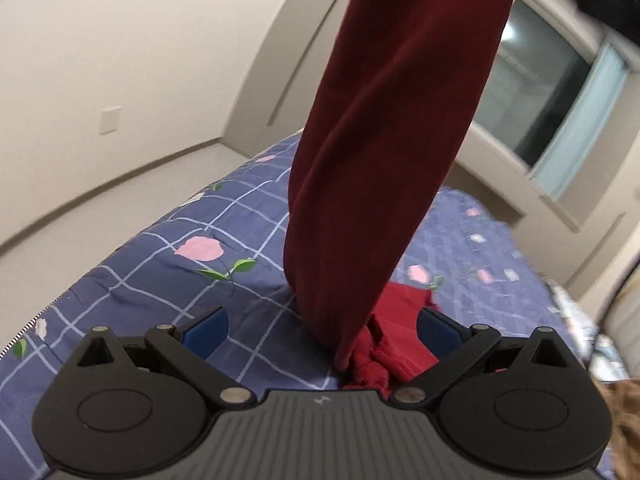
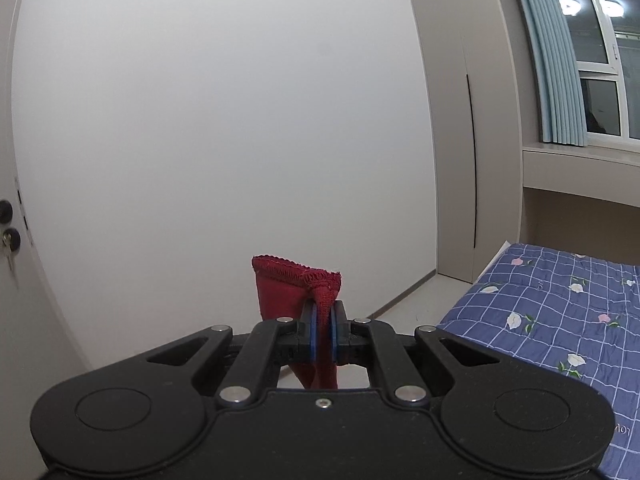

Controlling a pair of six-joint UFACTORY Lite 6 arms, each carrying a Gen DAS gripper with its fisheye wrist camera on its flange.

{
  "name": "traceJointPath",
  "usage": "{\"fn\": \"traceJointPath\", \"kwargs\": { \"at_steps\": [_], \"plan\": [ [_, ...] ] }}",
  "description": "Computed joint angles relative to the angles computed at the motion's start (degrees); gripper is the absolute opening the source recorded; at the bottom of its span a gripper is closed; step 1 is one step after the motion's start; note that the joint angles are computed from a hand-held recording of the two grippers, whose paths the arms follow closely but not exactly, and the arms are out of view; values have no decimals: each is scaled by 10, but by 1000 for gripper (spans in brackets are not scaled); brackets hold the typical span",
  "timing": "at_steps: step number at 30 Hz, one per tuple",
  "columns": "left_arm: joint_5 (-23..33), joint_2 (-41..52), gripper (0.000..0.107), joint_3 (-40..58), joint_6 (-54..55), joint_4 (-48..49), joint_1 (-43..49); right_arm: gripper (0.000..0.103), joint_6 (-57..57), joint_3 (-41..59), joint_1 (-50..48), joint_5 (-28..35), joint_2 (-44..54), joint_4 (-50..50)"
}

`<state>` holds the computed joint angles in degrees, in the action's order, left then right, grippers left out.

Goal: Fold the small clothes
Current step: 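Grasp the other sleeve cuff with the right tool and lift it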

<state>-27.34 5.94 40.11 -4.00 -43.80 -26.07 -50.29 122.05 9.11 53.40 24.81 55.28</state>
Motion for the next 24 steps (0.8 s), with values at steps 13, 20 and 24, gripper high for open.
{"fn": "traceJointPath", "kwargs": {
  "at_steps": [13, 20, 24],
  "plan": [
    [-125, 126, 5, 167, 458, -317, -76, 6, -132, -100, -194, -3, -5, 141],
    [-225, 165, 4, 153, 603, -332, -193, 6, -273, -293, -360, 12, -10, 209],
    [-221, 199, 4, 166, 652, -336, -234, 6, -333, -360, -414, 0, 22, 220]
  ]
}}
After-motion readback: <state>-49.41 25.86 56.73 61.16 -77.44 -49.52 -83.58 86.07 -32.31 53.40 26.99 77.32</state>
